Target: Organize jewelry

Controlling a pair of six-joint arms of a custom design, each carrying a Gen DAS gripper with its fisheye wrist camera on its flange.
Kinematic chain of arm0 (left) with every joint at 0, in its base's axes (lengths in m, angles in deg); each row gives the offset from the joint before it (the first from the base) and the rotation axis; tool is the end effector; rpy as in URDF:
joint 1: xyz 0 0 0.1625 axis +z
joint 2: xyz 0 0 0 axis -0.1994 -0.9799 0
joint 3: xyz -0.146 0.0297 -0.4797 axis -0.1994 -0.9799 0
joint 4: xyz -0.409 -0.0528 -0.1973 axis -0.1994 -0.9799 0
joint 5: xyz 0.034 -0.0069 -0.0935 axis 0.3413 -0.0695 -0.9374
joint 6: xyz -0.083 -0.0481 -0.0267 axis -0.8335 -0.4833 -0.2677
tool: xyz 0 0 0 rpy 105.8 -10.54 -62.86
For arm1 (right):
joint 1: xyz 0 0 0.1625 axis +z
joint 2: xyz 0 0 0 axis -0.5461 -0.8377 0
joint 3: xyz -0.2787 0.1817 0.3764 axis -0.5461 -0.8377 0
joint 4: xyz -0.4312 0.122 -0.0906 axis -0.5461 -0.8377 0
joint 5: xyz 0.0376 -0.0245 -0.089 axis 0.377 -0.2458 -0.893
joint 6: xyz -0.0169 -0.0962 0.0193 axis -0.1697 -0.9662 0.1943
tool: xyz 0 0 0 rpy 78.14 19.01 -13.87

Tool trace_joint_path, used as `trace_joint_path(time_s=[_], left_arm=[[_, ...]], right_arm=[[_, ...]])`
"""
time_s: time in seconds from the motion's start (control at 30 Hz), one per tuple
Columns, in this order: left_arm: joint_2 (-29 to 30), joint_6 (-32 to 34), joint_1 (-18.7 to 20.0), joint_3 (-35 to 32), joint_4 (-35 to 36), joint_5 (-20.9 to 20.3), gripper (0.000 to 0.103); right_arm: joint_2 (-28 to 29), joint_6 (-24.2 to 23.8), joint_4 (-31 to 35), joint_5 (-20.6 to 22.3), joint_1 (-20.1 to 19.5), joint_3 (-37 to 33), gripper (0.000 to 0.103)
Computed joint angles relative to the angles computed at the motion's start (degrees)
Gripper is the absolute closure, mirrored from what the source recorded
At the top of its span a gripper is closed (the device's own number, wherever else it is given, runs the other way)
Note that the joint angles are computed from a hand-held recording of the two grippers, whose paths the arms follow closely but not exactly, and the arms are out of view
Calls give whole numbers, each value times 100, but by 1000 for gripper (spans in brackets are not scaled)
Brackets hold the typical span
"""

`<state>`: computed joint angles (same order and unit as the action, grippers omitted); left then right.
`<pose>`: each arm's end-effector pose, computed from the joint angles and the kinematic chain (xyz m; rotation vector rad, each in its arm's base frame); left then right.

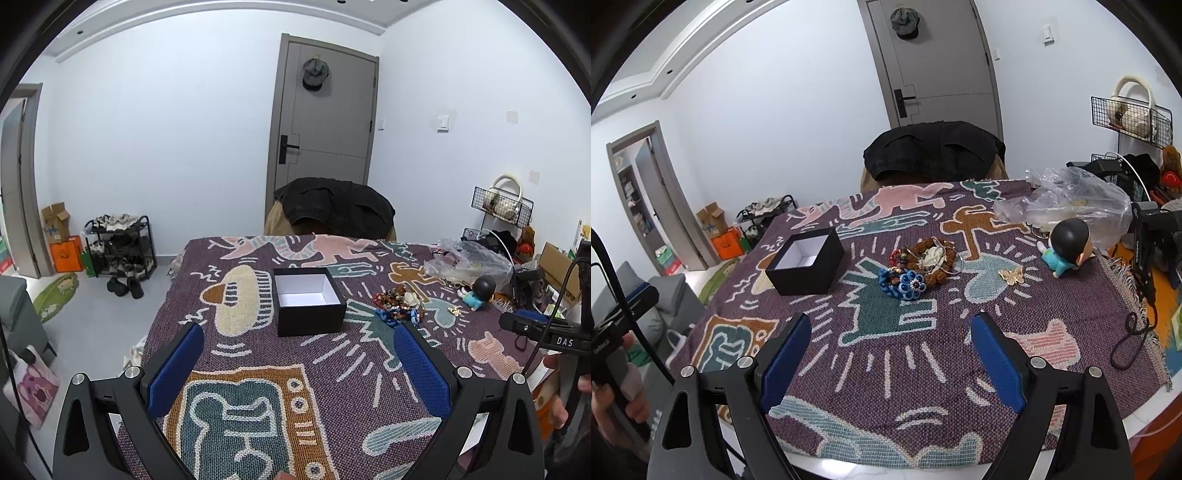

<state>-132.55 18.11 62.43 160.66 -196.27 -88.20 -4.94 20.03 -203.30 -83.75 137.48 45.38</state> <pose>-0.2193 -0.6062 0.2905 0.4638 2.1261 -1.3432 0.2717 -0.6558 0.2264 0.6609 -2.4752 1.0482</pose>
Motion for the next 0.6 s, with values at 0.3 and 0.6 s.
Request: trace_joint_path(time_s=[0.3, 0.6], left_arm=[[-3, 22, -3, 9, 1, -31, 0], [-9, 32, -15, 19, 17, -52, 0]], right_arm=[[3, -13, -9, 8, 5, -17, 15], [-36, -75, -142, 47, -1, 32, 15]])
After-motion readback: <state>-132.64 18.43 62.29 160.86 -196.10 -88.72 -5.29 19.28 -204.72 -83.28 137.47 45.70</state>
